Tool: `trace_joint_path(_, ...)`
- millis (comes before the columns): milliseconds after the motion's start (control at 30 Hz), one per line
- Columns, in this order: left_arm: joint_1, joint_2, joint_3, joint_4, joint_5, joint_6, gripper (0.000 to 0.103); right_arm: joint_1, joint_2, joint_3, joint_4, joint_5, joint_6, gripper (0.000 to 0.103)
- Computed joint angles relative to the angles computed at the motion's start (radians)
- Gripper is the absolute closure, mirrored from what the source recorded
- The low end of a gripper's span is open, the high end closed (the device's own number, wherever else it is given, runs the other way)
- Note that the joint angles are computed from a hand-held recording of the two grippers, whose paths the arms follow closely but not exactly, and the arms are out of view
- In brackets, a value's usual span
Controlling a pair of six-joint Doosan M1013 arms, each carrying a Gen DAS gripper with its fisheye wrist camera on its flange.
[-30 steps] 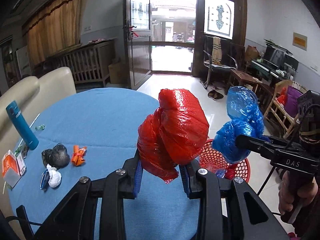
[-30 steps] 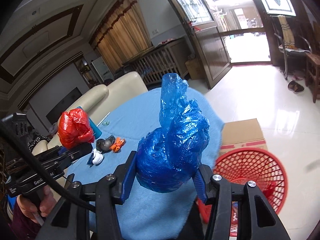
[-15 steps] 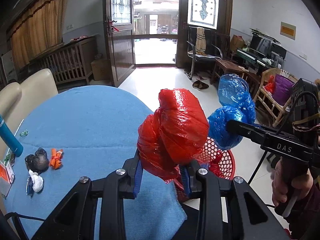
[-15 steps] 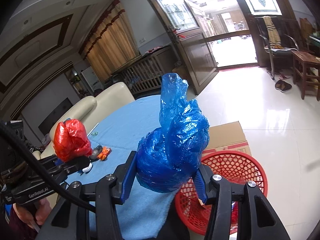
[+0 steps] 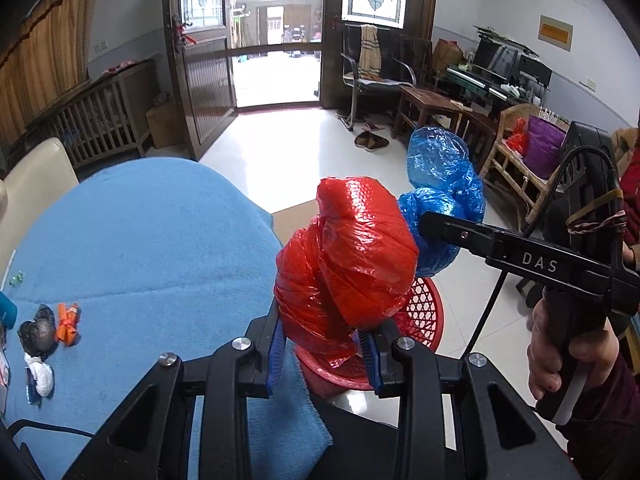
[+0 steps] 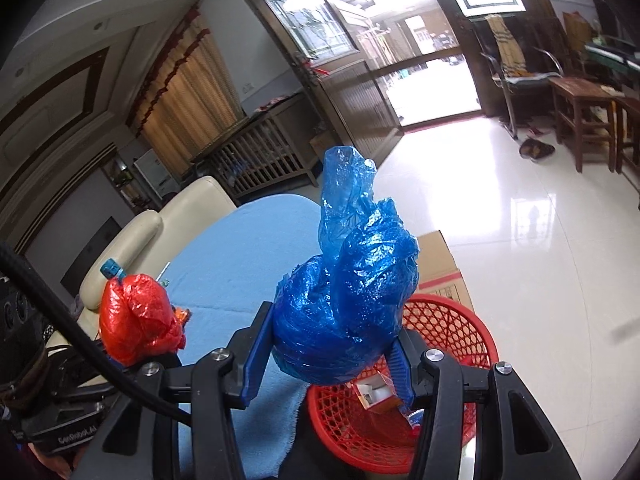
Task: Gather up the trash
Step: 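Carry the red and blue bags over the basket and release both, then withdraw both open tools from the basket toward the table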
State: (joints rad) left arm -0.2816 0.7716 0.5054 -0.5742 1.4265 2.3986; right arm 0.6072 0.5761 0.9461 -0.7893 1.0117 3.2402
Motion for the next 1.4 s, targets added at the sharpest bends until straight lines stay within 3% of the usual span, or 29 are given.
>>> trace_joint_path(267, -0.024, 0.065, -0.095, 0.052, 0.115, -0.073, 0.067, -0.032, -0.021, 0.063, 0.11, -0.019, 0.016, 0.047)
trace_joint_path(400, -0.037, 0.07, -0.092, 0.083, 0.122, -0.084, 0.066, -0.045, -0.031, 0.089, 0.16, -0.038, 0.006, 0.045)
trace_joint_path(533, -0.04, 0.057, -0.064, 0.1, 0.099, -0.078, 0.049, -0.056, -0.046, 0.12, 0.193, -0.077, 0.016, 0.037)
trace_joint_path(667, -0.033, 0.043, -0.043, 0.096, 0.075, -0.061, 0.048, -0.052, -0.049, 0.123, 0.18, -0.07, 0.028, 0.036)
trace_joint_path(800, -0.015, 0.019, 0.0, 0.095, 0.033, -0.042, 0.048, -0.043, -0.044, 0.108, 0.151, -0.055, 0.034, 0.036)
trace_joint_path(1067, 0.048, -0.056, 0.143, 0.137, -0.163, -0.041, 0.043, -0.038, -0.015, 0.05, 0.15, -0.034, -0.03, 0.036)
trace_joint_path(1300, 0.133, -0.078, 0.2, 0.218, -0.352, -0.152, 0.041, -0.034, 0.045, -0.053, 0.232, 0.007, -0.165, 0.036)
trace_joint_path(1400, 0.17, -0.067, 0.192, 0.262, -0.387, -0.234, 0.04, -0.034, 0.082, -0.117, 0.282, 0.021, -0.236, 0.036)
